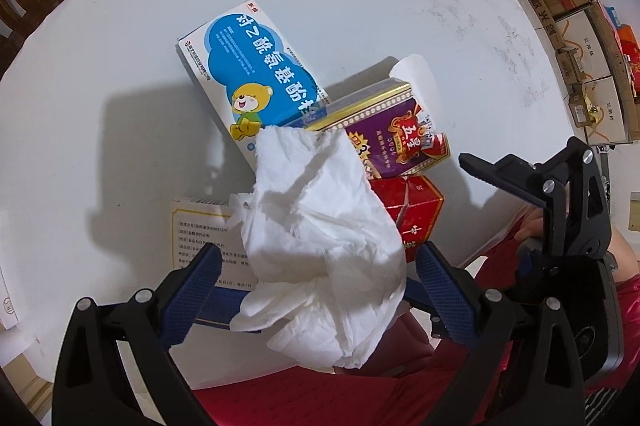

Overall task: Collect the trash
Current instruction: 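Grasp the white tissues with the left tool while the right tool grasps the red cigarette pack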

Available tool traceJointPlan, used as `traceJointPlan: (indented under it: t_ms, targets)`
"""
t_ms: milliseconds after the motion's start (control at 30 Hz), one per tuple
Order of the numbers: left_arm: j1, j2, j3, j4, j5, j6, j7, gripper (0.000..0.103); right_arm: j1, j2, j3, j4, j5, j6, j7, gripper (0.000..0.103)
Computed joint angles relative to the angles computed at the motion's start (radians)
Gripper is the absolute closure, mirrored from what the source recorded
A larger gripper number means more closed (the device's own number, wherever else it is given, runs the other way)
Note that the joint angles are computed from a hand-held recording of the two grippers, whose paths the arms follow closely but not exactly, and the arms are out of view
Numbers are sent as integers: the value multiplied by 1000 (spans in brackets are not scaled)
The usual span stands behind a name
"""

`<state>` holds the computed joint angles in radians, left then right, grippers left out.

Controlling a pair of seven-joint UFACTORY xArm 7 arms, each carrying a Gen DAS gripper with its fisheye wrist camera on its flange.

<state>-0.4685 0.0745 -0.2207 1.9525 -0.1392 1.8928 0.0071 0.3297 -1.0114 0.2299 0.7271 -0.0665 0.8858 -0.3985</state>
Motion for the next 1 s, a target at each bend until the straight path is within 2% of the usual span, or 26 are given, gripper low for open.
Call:
traceJointPlan:
  t_ms: [67,200,400,467,500,533,767,900,1000]
  targets:
    - [5,-1,4,-4,-11,-8,3,8,2,6,-9,4,4,0,-7,7]
    - [12,-8,6,-15,-25,-13,15,8,11,20,-25,11,20,7,-24,21]
    - [20,-8,8,-27,-41,-26,25,9,7,32,-37,16,37,5,-30,22]
    - [18,-6,5,-31,-46,-29,20,13,10,32,-45,16,43,7,-38,25]
    - [19,-6,6,-31,-47,-29,21,15,11,34,-47,18,47,11,-40,35]
    - [17,2,4,-23,-44,-28,19,17,12,39,-51,22,51,21,-43,39]
    - [7,17,1,-6,-44,-16,7,32,6,36,-55,22,72,29,-43,44]
    - [8,25,3,6,-61,-13,-4,46,-2,30,-50,16,72,25,-30,44]
    - [8,25,4,11,-73,-19,-17,49,-10,25,-42,10,69,17,-15,44]
